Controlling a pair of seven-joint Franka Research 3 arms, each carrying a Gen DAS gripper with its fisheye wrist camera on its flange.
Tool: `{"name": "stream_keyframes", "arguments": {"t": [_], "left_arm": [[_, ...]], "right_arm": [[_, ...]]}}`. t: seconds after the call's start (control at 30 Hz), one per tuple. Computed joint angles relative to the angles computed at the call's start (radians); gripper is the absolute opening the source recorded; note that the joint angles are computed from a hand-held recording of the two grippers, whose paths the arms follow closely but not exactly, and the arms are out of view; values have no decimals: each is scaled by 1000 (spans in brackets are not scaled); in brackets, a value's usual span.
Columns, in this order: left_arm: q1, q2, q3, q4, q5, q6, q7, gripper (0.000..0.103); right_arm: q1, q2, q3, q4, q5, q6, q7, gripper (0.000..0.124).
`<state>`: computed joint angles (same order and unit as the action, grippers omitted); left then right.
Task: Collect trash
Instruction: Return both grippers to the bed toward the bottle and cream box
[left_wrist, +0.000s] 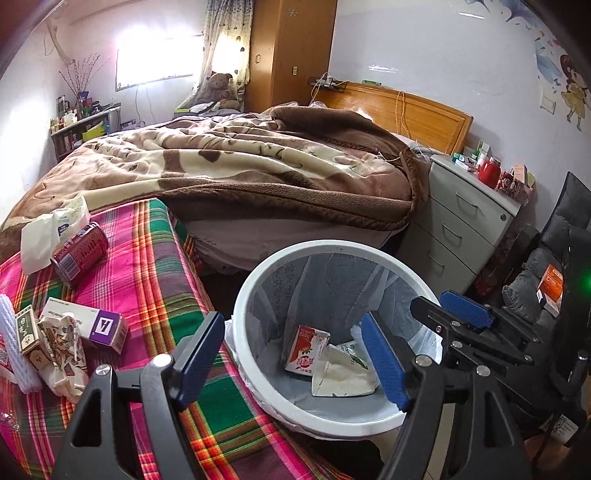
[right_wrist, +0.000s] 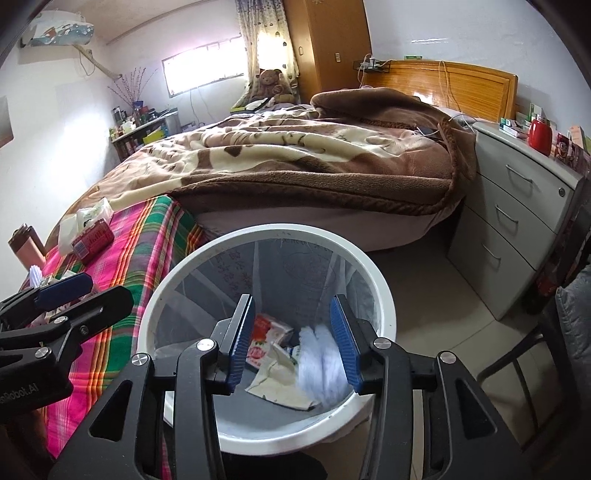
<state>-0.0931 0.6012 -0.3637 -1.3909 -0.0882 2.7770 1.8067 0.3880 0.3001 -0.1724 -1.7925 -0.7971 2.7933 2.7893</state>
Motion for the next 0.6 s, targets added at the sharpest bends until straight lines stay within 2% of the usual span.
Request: {"name": "stream_keyframes", "arguments": {"t": [0.43,0.6], "left_arm": [[72,-76,-12,-108,-34,74,5,78],[96,-109,4,-161,-34,115,-15,78]], "right_arm": [[33,29,-1,53,3,16,-21,44],[49,51,-3,82,18,38,-51,44]]}}
